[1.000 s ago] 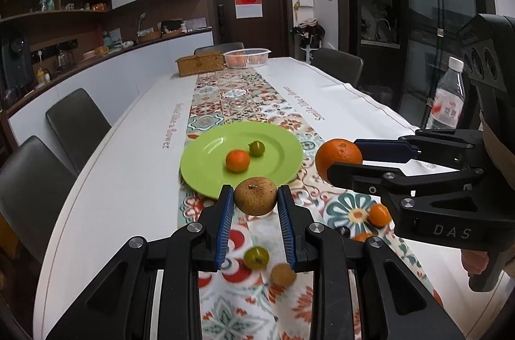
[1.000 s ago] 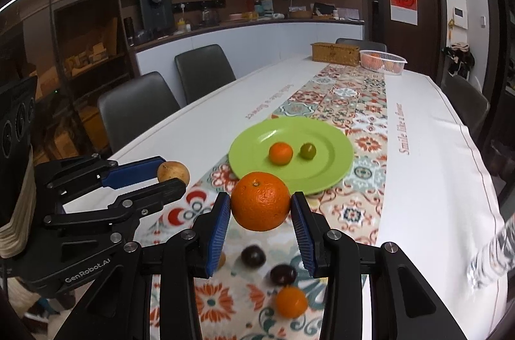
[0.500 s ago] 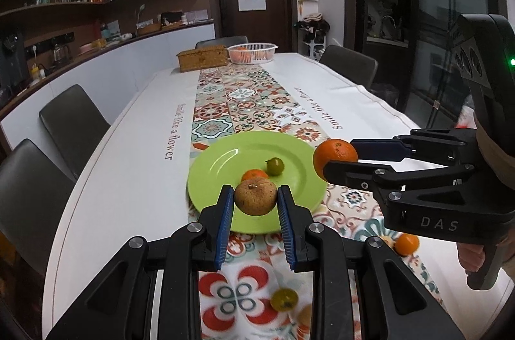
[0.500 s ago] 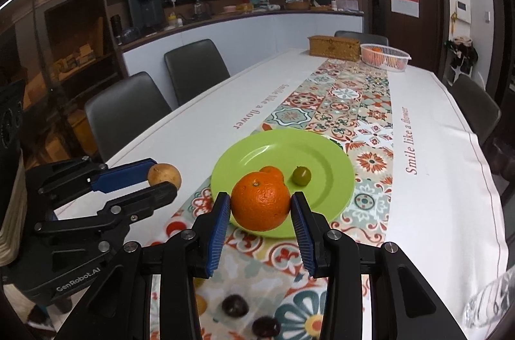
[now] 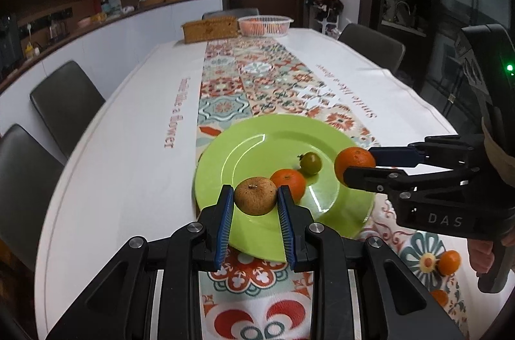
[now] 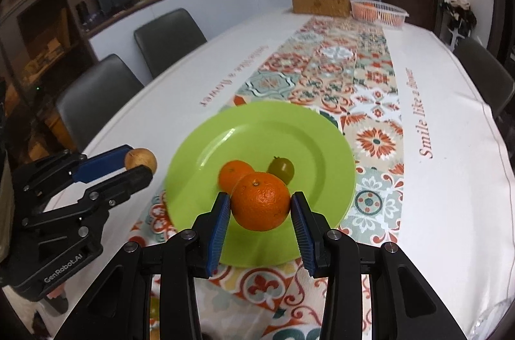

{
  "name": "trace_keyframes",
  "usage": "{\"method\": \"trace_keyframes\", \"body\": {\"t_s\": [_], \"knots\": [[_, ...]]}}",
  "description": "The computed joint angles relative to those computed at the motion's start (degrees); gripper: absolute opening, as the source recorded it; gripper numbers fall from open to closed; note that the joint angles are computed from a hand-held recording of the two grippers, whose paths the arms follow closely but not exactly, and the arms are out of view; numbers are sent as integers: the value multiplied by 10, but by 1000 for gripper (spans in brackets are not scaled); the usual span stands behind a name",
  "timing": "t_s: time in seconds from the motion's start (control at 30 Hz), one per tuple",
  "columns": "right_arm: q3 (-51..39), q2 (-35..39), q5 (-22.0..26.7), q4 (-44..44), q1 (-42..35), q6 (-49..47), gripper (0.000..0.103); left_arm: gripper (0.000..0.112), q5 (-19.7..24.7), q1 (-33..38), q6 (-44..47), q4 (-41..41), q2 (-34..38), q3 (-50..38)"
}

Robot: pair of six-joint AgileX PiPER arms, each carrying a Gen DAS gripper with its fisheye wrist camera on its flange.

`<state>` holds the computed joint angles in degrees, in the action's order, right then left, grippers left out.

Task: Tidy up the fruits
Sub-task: 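Carry both fruits onto the green plate and open both tools, then withdraw both open tools from the plate back to the fruit row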

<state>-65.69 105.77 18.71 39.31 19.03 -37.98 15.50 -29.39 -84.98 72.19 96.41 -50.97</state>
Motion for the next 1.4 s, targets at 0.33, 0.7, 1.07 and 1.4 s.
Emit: {"method": "trace_keyframes", "body": {"t_s": [0.33, 0.7, 1.07, 1.4], "knots": [[-50, 51, 12, -75, 5, 79, 40, 28, -51, 51, 215, -220, 62, -45], [-15, 13, -18, -115, 8, 106, 45, 41, 9, 5, 159, -175, 10, -22], [130, -155, -59, -54, 17, 30, 45, 53, 90, -103, 27, -102, -122, 43], [253, -302, -101, -112, 46, 112, 50, 61, 232, -249, -103, -48, -213, 101]]}}
